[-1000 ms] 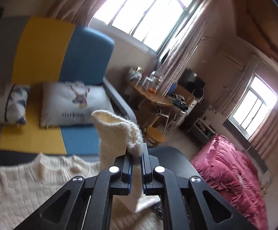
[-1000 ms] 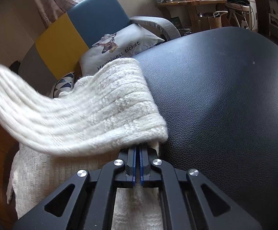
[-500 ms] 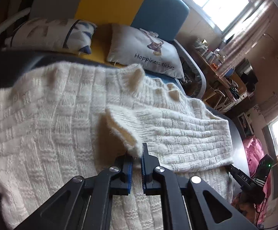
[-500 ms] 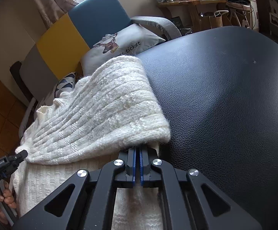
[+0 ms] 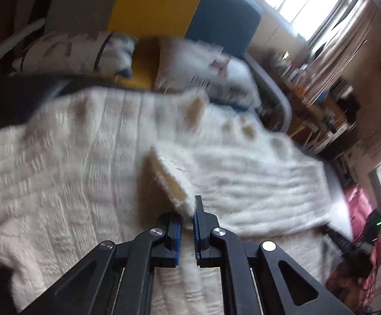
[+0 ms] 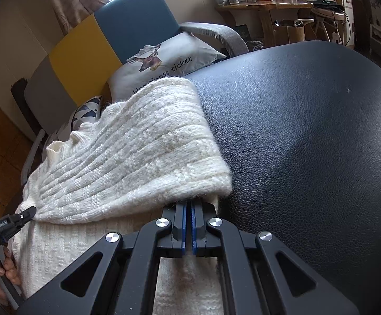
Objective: Fold clothes
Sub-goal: 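Lift the cuff with the left gripper while the right gripper holds the sleeve band, then lower the cuff onto the sweater body and open the left gripper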
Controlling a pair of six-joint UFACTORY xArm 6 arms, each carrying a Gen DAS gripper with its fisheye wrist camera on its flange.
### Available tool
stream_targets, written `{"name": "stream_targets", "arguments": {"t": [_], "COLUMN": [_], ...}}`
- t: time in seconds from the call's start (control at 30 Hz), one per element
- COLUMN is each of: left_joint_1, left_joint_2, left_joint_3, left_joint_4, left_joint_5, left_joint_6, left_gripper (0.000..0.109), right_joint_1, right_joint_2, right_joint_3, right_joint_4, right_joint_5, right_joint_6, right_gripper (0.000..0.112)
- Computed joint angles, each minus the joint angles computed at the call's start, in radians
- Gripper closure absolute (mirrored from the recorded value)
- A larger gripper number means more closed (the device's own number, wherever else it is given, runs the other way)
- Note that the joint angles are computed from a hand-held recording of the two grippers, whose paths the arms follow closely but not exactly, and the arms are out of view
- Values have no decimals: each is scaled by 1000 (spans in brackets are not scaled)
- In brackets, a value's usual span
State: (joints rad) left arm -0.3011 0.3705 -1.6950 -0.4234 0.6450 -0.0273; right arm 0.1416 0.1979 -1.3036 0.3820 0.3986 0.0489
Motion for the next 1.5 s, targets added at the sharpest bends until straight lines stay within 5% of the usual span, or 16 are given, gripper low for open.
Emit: {"name": "stream_targets", "arguments": {"t": [0.1, 0.23, 0.4, 0.6, 0.77, 0.93, 1.1, 1.3, 1.5], "left_joint_1": [-5, 12, 11, -36, -13, 1, 47, 101, 50], "left_joint_2": [-44, 19, -5, 24, 35, 41, -32, -93, -4], "left_joint_3": [35, -27, 16, -46, -86, -118, -50, 21, -63], "left_joint_4": [57, 159, 133, 433, 362, 338, 265, 208, 205], "left_joint_5": [-47, 82, 27, 103, 180, 252, 198, 56, 69], "left_joint_6": [6, -91, -94, -171, -197, -185, -186, -192, -140], "left_gripper": [102, 102, 100, 98, 98, 93, 93, 94, 94], "right_joint_1": [0, 2, 4, 5, 18, 18, -3, -55, -38], "right_joint_2": [3, 11, 19, 32, 76, 116, 125, 27, 116], "right_joint_3": [-4, -7, -13, -41, -167, -249, -328, -294, -365], "right_joint_4": [-5, -3, -27, -124, -338, -360, -259, -105, -171], "right_joint_5": [0, -11, -12, 20, 191, 288, 413, 384, 389], "right_joint_6": [2, 3, 17, 76, 124, 94, -14, -143, -86], "right_gripper": [112, 112, 112, 112, 112, 112, 109, 107, 107]}}
